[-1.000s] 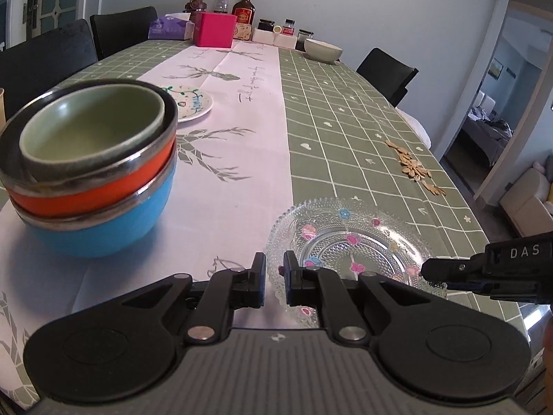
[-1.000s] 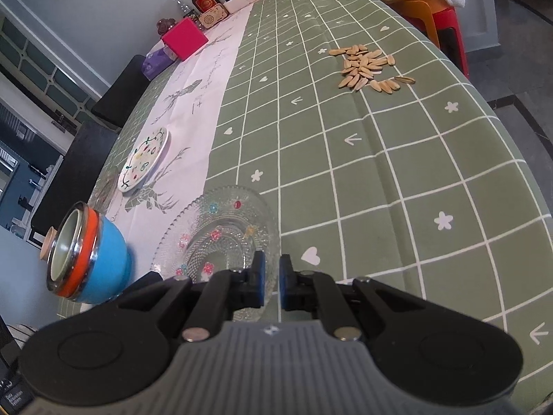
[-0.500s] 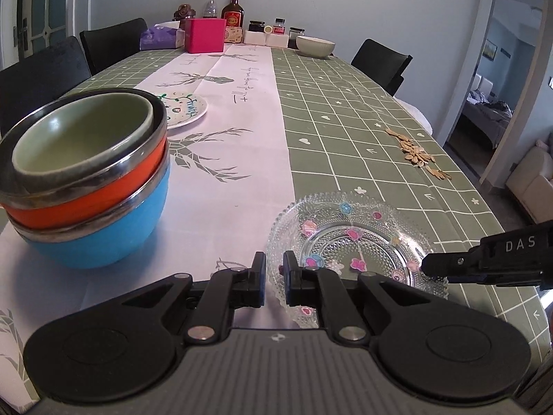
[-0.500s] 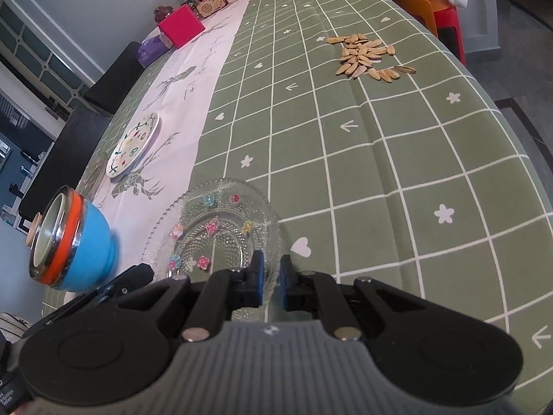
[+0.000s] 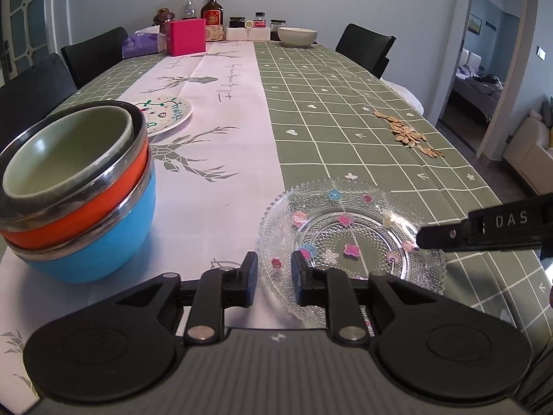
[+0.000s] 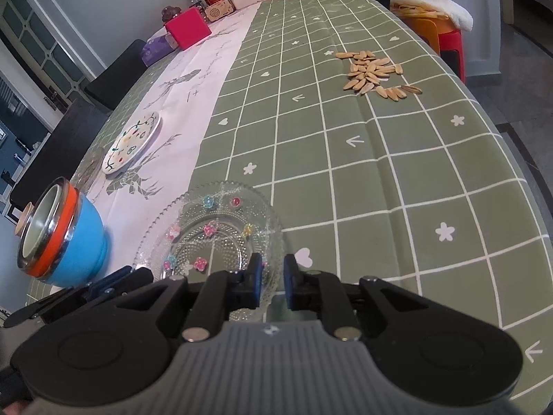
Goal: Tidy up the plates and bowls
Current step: 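Lower the glass plate onto the runner and open both grippers, then move both grippers toward the second clear glass plate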
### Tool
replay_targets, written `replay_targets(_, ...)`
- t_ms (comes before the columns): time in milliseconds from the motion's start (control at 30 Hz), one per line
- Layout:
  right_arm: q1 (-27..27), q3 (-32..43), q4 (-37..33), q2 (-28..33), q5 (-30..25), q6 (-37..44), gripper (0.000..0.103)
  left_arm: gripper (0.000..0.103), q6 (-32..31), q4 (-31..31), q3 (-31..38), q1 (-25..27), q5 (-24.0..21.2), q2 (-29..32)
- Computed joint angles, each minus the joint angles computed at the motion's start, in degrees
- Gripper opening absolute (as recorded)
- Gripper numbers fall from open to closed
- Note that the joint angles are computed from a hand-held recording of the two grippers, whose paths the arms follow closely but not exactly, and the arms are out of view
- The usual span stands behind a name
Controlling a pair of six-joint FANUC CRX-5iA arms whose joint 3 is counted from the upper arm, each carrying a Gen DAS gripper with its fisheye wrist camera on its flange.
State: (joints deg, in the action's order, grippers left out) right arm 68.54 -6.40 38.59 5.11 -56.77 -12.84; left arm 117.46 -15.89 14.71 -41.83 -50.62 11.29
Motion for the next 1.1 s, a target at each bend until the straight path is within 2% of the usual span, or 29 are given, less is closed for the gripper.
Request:
replay_targets(67,0.45,-0.85,2.98,-0.18,-0.46,-1.41,0.034,0.031,-1.69,1.23,-0.17,0.25,0.15,0.0)
replay_targets(200,0.9,-0.97,4.39,-0.11,-1.03,-1.29,0.039,0.049,-5.53,3.25,-0.77,0.63,0.86,-0.21)
replay_targets(233,1.01,-0.85,4.26,-0.01,-1.33,-1.42,0.044,0.053,-6.11,3.68,-1.02,0.71,1.18,-0.38)
replay_targets(333,1.24,-1.15,5.16,-0.05,-1.77,-2.5,0.052,0.067,-7.55,1.37,-0.36,-0.35,0.67,-0.55)
replay_targets(433,1.44,-2.14,6.93,-0.59,-1.68,-4.55,0.054,0.074,-8.3,-0.02,-0.17,-1.04,0.63,-1.03)
replay_targets(533,1.6,-3.53,8.77,-1.44,-1.51,-7.93,0.063,0.078,-11.8,4.05,-1.1,0.13,1.02,-1.91)
replay_targets(633,1.63,-5.31,11.45,-2.48,-1.04,-11.8,0.067,0.083,-13.87,6.49,-2.08,0.71,1.86,-3.12)
replay_targets(733,1.58,-6.79,14.16,-3.32,-0.32,-15.7,0.081,0.083,-15.21,8.03,-2.59,1.0,2.16,-4.26)
replay_targets(800,1.56,-7.23,15.46,-3.49,0.09,-17.06,0.084,0.083,-16.84,8.77,-2.62,1.17,1.79,-5.01)
replay_targets(933,1.63,-6.56,17.1,-3.1,0.96,-15.26,0.091,0.083,-19.36,11.24,-2.14,2.24,0.94,-6.24)
replay_targets(1000,1.62,-4.4,16.09,-2.26,0.71,-9.94,0.092,0.083,-15.19,8.45,-0.21,2.12,-0.23,-6.71)
replay_targets(1100,1.56,-0.91,16.13,-0.58,-0.62,-3.97,0.092,0.083,-12.3,5.18,2.23,2.51,-0.39,-7.67)
